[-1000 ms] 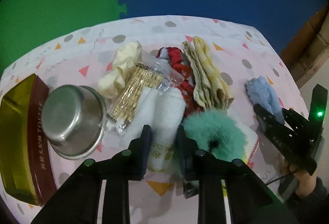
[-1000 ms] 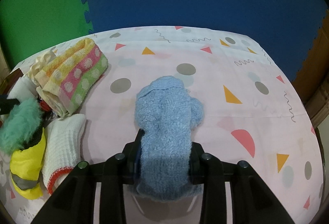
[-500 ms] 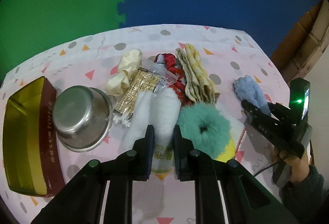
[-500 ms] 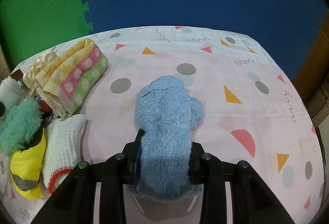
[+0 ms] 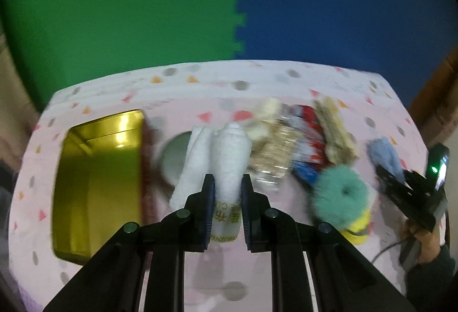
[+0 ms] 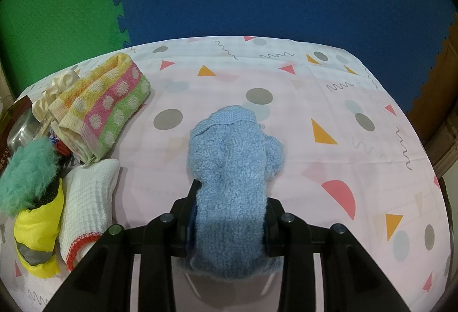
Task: Organize soft objects
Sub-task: 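Carry the white towel into the gold tin and open the left gripper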
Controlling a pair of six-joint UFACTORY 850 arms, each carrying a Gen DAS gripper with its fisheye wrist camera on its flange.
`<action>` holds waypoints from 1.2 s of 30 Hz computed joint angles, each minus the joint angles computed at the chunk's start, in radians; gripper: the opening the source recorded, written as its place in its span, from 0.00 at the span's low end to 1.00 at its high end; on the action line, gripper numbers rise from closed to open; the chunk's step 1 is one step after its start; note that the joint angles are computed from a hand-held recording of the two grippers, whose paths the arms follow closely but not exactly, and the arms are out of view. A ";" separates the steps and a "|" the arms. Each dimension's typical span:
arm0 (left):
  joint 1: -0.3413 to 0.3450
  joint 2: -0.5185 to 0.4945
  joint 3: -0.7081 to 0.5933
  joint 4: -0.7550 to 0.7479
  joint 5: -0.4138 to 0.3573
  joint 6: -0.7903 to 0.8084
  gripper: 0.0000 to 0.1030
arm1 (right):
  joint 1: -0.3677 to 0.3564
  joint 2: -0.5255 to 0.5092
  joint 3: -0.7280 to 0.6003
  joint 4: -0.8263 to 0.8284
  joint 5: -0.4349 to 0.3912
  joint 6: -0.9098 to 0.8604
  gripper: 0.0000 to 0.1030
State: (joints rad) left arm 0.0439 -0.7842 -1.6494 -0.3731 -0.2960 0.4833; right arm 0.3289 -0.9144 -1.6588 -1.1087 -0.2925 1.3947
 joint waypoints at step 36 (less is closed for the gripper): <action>0.163 -0.245 -0.273 0.679 -0.145 -0.697 0.23 | -0.001 -0.001 0.004 -0.018 -0.010 0.003 0.34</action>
State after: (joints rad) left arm 0.2068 -1.0291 -1.9225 0.3063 -0.4407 -0.2134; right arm 0.3277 -0.9155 -1.6552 -1.1267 -0.3026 1.3977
